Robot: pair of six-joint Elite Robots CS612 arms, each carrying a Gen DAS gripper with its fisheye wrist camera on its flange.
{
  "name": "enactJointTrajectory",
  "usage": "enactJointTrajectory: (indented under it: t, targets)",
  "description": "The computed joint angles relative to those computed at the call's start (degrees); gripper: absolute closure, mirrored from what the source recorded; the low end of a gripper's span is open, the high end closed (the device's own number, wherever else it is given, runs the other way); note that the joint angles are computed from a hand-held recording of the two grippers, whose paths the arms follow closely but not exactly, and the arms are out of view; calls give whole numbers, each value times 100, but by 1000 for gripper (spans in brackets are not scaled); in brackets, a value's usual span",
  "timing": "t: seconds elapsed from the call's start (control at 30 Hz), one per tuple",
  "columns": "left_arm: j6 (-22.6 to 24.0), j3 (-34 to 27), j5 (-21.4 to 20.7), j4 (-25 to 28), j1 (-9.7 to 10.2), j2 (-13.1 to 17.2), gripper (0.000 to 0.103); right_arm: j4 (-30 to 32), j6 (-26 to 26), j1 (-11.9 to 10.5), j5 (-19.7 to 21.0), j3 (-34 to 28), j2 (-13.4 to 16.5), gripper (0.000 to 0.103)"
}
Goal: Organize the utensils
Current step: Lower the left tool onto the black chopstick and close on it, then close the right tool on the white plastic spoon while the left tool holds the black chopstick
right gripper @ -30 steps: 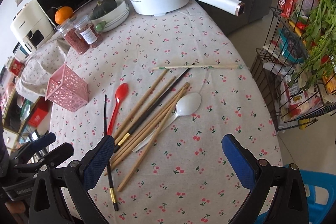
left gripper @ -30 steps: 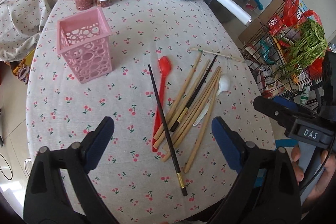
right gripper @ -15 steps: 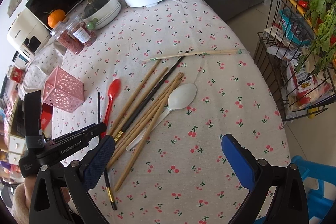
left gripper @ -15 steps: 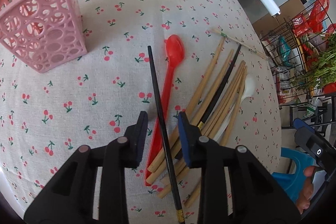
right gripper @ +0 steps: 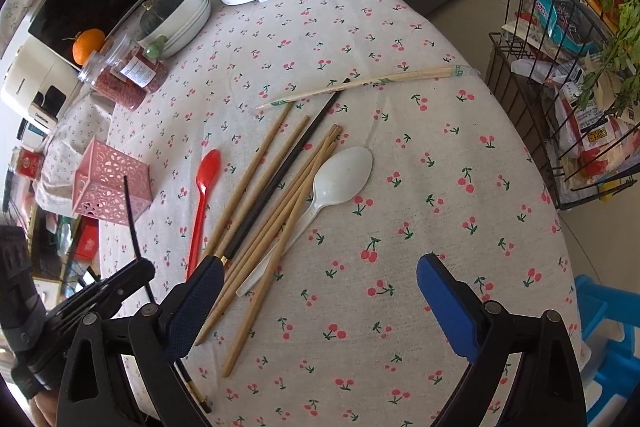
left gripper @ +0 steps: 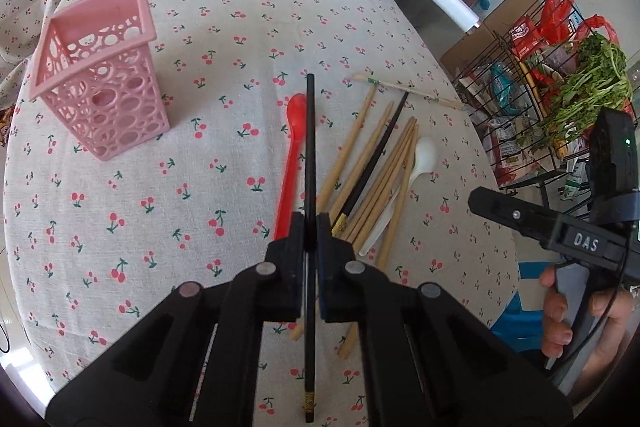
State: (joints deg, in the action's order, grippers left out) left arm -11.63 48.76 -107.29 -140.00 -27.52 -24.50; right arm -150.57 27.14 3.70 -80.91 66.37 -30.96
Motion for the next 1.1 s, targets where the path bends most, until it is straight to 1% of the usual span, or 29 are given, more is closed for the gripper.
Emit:
enactJointTrajectory:
  t: [0.13, 0.23, 0.3, 0.33, 0.47, 0.53, 0.6, 0.7, 0.8, 0.83, 0.9, 0.93, 1.1]
  targets:
    - [-29, 401, -82, -490, 50, -239, 97, 81, 171, -21, 70, -71, 60, 14]
    - [-43, 531, -47, -668, 70, -329, 97, 220, 276, -38, 144, -193, 132, 18]
    - [-60, 571, -31, -766, 90, -368, 97, 343, 267, -60, 230, -290, 181, 26]
    - [-86, 604, -16, -846, 94, -387, 97, 394, 252, -79, 306, -341, 207, 28]
    - [-225, 811, 84, -1347, 144, -464, 97, 278, 406, -189, 570, -401, 265, 38]
    - [-247, 822, 46, -1415, 172, -461, 97, 199, 546, -248, 639, -419, 294, 44]
    - [-250, 774, -30, -1398, 187, -437, 97, 166, 693, -302, 767, -480, 357, 53]
    - [-238, 733, -118, -1381, 200, -411, 97, 274, 788, -312, 849, -654, 470, 57]
    - [-215, 736, -204, -1368, 194, -412, 97, 669, 583, -221, 594, -980, 600, 61]
    - [-199, 740, -222, -1360, 188, -415, 97, 842, 500, -180, 442, -1109, 647, 63]
    - [-158, 759, -234, -1365, 178, -424, 97, 1278, 387, -88, 14, -1375, 742, 67]
    - [-137, 785, -215, -1384, 171, -437, 97, 1465, 368, -55, -144, -1509, 801, 67]
    - [-137, 839, -197, -1410, 189, -462, 97, 1713, 307, 15, -447, -1821, 943, 68]
